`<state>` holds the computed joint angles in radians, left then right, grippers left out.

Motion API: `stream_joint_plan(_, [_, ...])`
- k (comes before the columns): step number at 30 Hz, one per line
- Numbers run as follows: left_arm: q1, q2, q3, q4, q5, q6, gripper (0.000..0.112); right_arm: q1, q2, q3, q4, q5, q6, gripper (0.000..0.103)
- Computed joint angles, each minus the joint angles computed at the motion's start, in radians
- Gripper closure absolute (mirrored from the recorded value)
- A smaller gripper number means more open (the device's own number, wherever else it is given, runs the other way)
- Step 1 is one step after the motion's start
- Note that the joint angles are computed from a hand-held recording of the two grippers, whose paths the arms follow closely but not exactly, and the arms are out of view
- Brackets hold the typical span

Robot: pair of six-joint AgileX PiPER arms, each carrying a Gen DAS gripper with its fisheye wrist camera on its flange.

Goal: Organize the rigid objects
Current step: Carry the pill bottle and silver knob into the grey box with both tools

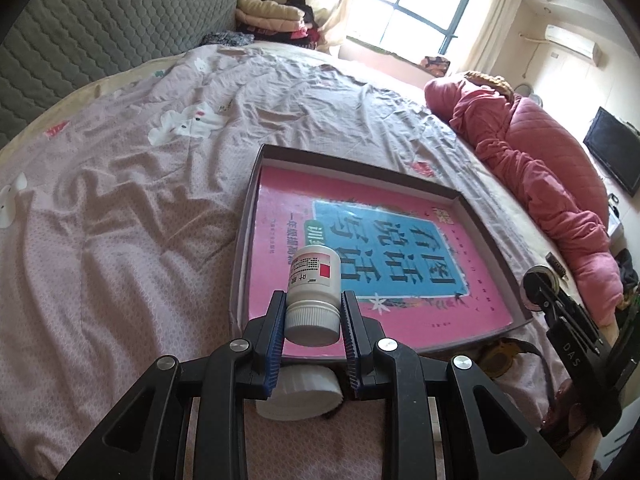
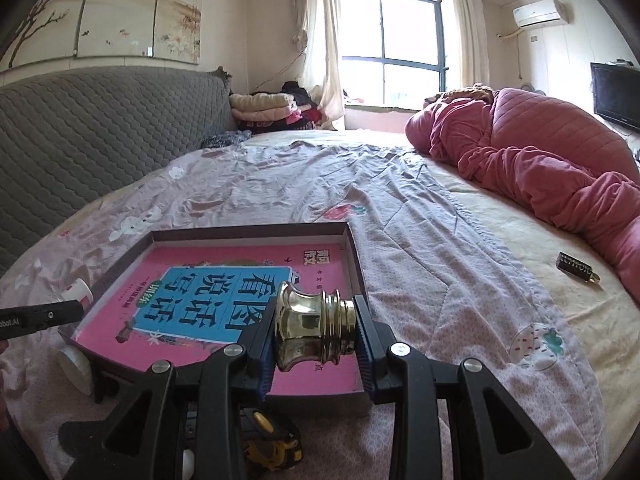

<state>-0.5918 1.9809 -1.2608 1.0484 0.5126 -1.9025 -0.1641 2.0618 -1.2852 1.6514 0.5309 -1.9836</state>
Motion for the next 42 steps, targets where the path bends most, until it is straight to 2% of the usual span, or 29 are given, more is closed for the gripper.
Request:
stream_joint_plan(6, [0.031,0.026,-0.038,-0.079,0.0,0.093,0.086,0.017,0.041,-0.06,-0.125,-0.047,0.137,0.069])
stream_joint_plan(10, [0.047,0.053,-0.079,-0.173,0.013,0.191,0.086,0.025,0.049,-0.071,-0.15,-0.072,0.156,0.069])
stream_joint_plan(15, [0.054,0.073,-0.093,-0.215,0.012,0.234,0.086,0.055,0.059,-0.08,-0.218,-0.152,0.2,0.069])
stream_joint_plan(17, [0.052,0.082,-0.106,-0.232,0.024,0.254,0.086,0.059,0.066,-0.089,-0.263,-0.16,0.238,0.069])
stream_joint_plan(20, [0.049,0.096,-0.13,-0.265,0.048,0.29,0.086,0.067,0.062,-0.079,-0.243,-0.18,0.206,0.069])
stream_joint_plan(25, [0.048,0.105,-0.151,-0.292,0.069,0.323,0.086,0.061,0.069,-0.09,-0.288,-0.165,0.251,0.069])
stream_joint_plan(28, [0.042,0.123,-0.187,-0.324,0.113,0.374,0.086,0.067,0.069,-0.095,-0.315,-0.176,0.275,0.069])
stream_joint_plan(32, [0.026,0.169,-0.28,-0.376,0.224,0.476,0.085,0.082,0.06,-0.077,-0.289,-0.211,0.233,0.069])
stream_joint_plan(38, [0.05,0.197,-0.359,-0.504,0.289,0.584,0.085,0.08,0.06,-0.077,-0.294,-0.209,0.241,0.069])
stream_joint_plan(42, [0.041,0.227,-0.415,-0.512,0.351,0.606,0.085,0.076,0.057,-0.076,-0.297,-0.201,0.247,0.069])
